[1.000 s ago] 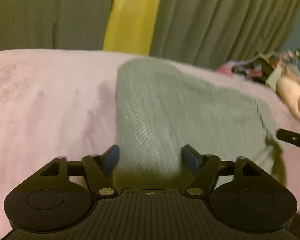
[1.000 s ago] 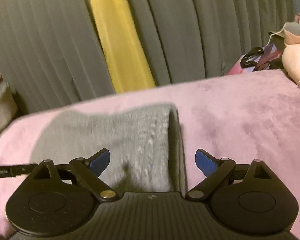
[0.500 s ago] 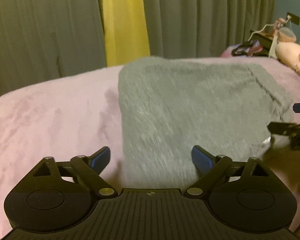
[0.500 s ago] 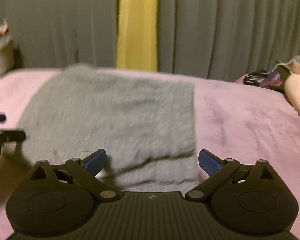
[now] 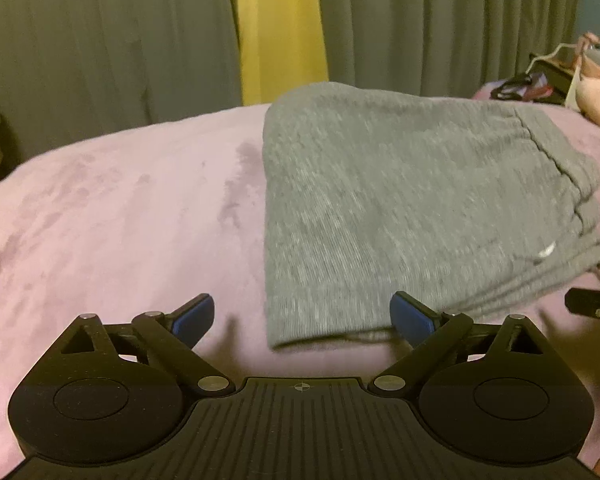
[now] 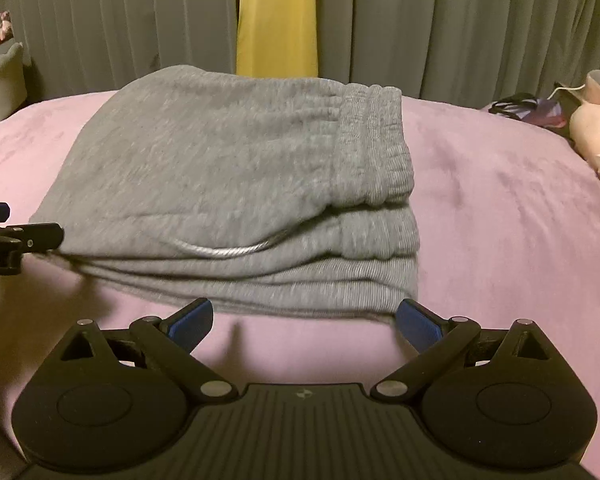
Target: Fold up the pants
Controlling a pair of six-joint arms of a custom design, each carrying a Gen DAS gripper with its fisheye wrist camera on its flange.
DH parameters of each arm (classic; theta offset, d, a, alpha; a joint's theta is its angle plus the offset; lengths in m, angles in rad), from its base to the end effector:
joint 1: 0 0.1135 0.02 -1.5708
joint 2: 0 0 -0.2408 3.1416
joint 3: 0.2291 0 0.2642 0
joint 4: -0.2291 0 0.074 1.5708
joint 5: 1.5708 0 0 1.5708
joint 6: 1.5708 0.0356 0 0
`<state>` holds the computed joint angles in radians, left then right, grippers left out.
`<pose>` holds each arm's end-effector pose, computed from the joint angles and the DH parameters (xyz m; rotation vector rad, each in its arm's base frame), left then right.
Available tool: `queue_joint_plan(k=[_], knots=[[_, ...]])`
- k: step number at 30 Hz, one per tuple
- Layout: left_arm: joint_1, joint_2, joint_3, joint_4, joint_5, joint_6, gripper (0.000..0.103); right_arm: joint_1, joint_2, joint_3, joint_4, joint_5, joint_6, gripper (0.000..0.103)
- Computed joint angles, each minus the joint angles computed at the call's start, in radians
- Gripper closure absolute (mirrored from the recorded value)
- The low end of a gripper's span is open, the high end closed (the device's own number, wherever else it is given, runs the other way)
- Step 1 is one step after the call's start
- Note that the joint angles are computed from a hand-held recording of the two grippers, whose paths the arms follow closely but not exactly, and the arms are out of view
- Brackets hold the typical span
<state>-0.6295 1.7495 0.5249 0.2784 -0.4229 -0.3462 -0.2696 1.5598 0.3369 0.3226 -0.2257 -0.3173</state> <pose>0.2259 -0.1464 0.0424 0.1742 2.3992 0.0919 0.2229 -0.0533 0.0477 -0.1544 2.4349 0.0188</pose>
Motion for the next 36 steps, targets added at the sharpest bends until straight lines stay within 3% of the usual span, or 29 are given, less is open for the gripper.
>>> queue_joint_plan(k=[3,9,14,17,19,21,24,27,30,33,36], knots=[[-0.039,-0.037,-0.012,-0.062,-0.024,-0.026,0.005,0.010,-0.130,-0.052,-0.061,0.022,0.024,0.004],[-0.112,-0.146,-0.041,-0.200,-0.048,-0.138,0.005,-0.092,-0.300,-0.096,-0.219,-0.097,0.020,0.004],[-0.187,-0.397,-0.140,-0.349,-0.048,-0.238,0.005,-0.089,-0.370,-0.079,-0.360,-0.062,0.031,0.004],[-0.235,-0.675,-0.221,-0.526,-0.055,-0.306,0.004,-0.084,-0.388,-0.070,-0.419,-0.083,0.024,0.004],[-0.257,-0.866,-0.237,-0.722,-0.056,-0.373,0.004,-0.073,-0.375,-0.059,-0.436,-0.100,0.025,0.004],[-0.277,-1.000,-0.228,-0.916,-0.072,-0.446,0.003,-0.056,-0.371,-0.053,-0.457,-0.101,0.027,0.004],[-0.283,-1.084,-0.214,-1.046,-0.096,-0.472,0.003,-0.016,-0.301,-0.025,-0.450,-0.092,0.043,0.004],[-0.238,-1.073,-0.196,-0.989,-0.031,-0.419,0.003,-0.026,-0.236,-0.009,-0.377,-0.179,0.060,0.004],[-0.181,-1.025,-0.254,-0.724,0.002,-0.364,0.002,-0.089,-0.215,-0.044,-0.194,-0.350,0.128,0.004],[-0.155,-0.776,-0.275,-0.374,-0.095,-0.431,0.002,-0.066,-0.141,0.006,-0.122,-0.355,0.224,0.004],[-0.107,-0.517,-0.205,-0.200,-0.112,-0.492,0.002,-0.054,-0.021,0.089,-0.091,-0.434,0.287,0.004]])
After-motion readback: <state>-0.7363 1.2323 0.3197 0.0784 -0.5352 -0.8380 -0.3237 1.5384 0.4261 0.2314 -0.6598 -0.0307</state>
